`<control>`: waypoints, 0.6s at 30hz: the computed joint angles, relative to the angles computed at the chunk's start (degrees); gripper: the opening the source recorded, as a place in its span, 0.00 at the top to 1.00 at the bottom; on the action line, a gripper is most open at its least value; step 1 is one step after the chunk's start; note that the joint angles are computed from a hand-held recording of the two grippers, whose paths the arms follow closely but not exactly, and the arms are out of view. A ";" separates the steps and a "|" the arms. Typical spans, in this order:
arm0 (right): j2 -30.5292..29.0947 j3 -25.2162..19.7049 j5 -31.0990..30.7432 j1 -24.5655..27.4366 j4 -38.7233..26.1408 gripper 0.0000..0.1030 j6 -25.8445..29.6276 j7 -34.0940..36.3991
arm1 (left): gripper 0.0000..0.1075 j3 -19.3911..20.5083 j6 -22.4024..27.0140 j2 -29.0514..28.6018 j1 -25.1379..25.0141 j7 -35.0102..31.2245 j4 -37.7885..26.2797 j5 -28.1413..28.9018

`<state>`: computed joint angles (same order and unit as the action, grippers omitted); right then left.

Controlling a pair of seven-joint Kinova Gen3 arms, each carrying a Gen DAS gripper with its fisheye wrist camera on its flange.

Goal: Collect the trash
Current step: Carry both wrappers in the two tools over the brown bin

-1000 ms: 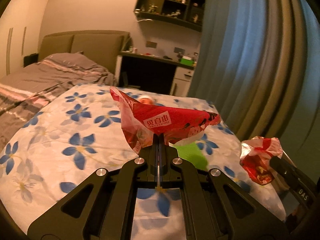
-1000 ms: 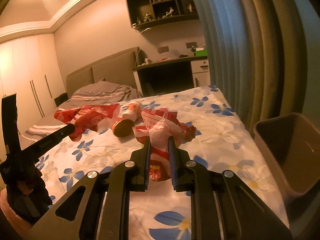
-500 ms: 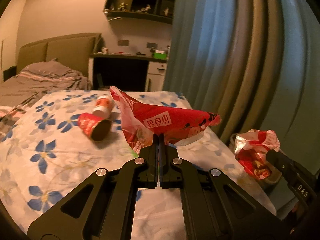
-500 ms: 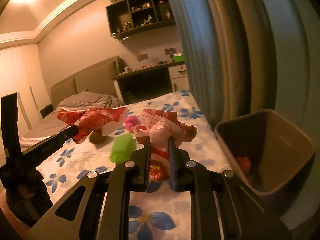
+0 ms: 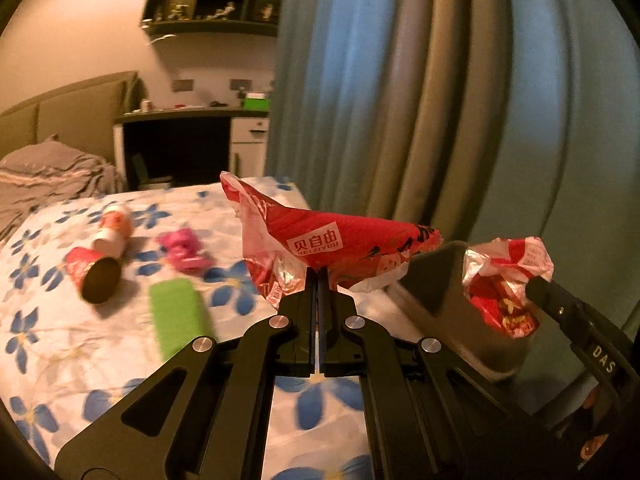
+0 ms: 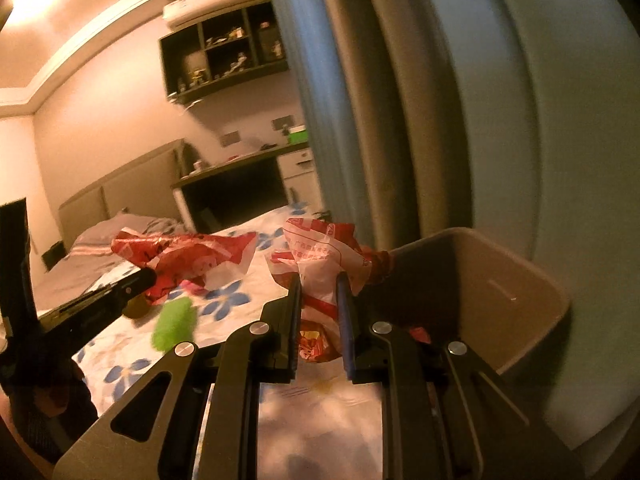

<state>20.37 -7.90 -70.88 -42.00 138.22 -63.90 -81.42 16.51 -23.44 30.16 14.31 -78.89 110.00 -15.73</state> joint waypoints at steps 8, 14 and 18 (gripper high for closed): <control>-0.38 0.75 -2.88 0.68 2.62 0.83 -2.75 -2.27 | 1.00 3.08 3.85 3.44 2.44 -0.64 -6.00 -2.36; -0.35 0.79 -4.65 1.03 3.31 0.83 -3.93 -2.69 | 1.00 5.87 6.89 6.11 3.08 -1.19 -9.80 -3.40; -0.28 0.99 -4.66 1.53 3.52 0.83 -4.03 -3.18 | 1.00 8.60 9.78 8.13 2.54 -1.61 -12.86 -4.01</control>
<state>20.09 -6.92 -75.54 -40.48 141.74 -67.93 -84.61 25.11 -13.65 38.30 16.85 -80.50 97.15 -19.74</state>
